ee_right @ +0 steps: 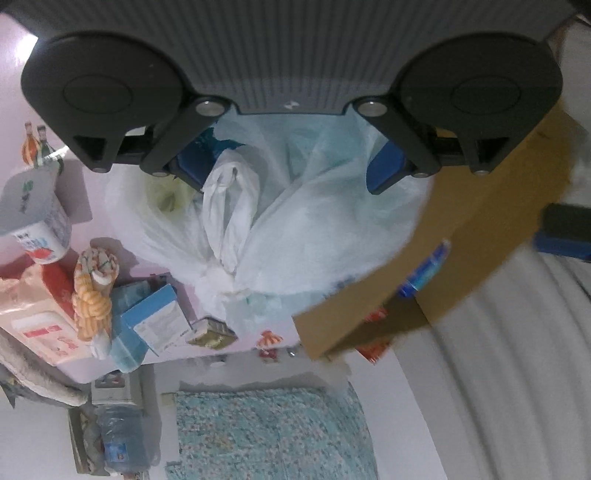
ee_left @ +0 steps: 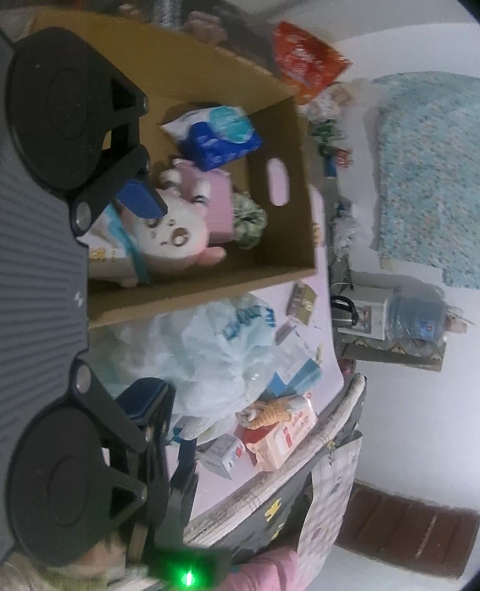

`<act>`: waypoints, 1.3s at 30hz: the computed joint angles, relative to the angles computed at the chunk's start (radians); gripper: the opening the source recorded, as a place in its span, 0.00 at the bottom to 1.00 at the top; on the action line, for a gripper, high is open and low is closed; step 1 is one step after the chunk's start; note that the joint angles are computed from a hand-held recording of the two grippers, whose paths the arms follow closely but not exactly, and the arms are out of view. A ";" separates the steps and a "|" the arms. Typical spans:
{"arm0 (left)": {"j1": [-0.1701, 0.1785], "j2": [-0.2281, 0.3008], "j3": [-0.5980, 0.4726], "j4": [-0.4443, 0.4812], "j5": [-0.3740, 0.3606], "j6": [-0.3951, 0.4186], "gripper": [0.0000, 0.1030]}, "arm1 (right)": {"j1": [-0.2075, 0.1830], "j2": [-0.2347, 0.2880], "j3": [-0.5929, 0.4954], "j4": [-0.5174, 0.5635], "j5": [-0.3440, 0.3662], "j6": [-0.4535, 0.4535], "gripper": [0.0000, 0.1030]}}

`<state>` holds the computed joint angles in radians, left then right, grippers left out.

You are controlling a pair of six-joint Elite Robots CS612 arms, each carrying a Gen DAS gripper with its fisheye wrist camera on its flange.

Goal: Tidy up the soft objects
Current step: 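Move the right tool past the white plastic bag to the white yogurt cup, then close the right tool on the white yogurt cup and lift it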

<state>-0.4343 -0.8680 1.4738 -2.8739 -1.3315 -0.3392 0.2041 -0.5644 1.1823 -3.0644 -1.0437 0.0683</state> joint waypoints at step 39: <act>-0.101 0.565 -1.008 0.770 -0.119 0.596 0.47 | -0.170 0.098 -0.105 0.055 0.017 0.083 0.35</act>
